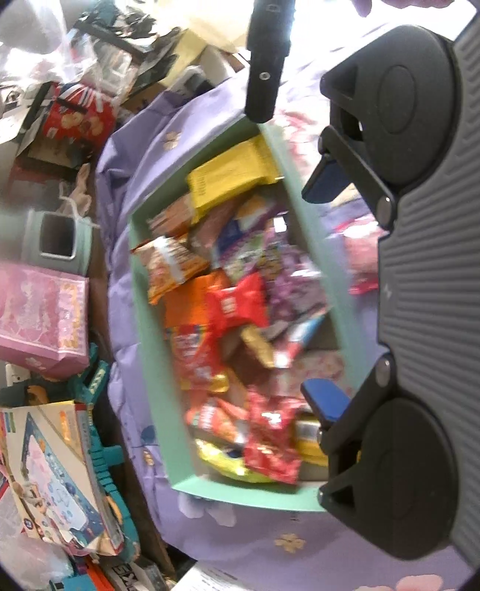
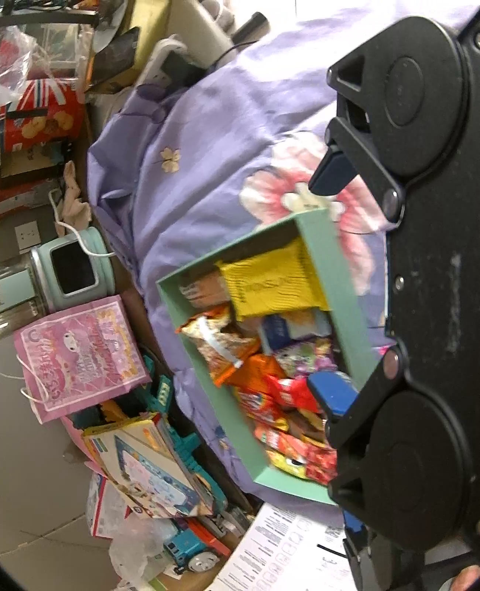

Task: Organize snacks
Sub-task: 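Grasp the cartoon-print candy with the left tool while the right grasps the pink candy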

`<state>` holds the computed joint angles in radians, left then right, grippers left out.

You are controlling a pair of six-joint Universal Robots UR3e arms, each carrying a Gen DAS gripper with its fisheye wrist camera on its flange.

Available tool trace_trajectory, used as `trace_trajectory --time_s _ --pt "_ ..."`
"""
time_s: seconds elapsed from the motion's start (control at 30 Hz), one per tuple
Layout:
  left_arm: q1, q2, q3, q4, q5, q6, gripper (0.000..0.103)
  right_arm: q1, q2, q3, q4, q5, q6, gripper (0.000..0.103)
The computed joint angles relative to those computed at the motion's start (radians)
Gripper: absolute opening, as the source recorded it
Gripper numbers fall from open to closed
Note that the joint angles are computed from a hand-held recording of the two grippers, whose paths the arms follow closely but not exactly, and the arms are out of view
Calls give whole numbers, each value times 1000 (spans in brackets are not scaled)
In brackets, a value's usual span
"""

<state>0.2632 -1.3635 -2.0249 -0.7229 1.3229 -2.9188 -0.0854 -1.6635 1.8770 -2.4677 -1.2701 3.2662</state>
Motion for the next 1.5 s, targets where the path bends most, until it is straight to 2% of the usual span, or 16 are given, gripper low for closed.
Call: trace_trajectory --time_s 0.33,0.47,0.73,0.8,0.9,1.0,1.03,1.07,1.23,1.5 --pt "14 225 -253 -105 26 92 103 11 -159 209 38 -1 14 103" --pt "-2 258 -311 -84 52 102 103 13 -187 263 54 3 17 103" --pt "7 259 -352 -72 30 96 101 10 -201 304 67 3 25 103" --pt "2 254 -357 -67 24 96 98 15 -190 298 62 0 30 103" --pt "1 256 -376 -45 15 100 85 21 -180 294 54 -4 32 103" --pt "-12 284 -415 17 33 113 60 38 -153 277 43 -13 38 103" --pt "4 302 -422 7 12 132 38 45 -144 271 41 -17 40 103" --pt "20 317 -424 -8 -4 141 35 52 -135 265 37 -20 40 103" --pt "117 353 -443 -14 -30 143 30 126 -57 200 1 -49 50 103" --pt "359 421 -450 -124 -117 217 33 307 167 16 -99 -132 42 103"
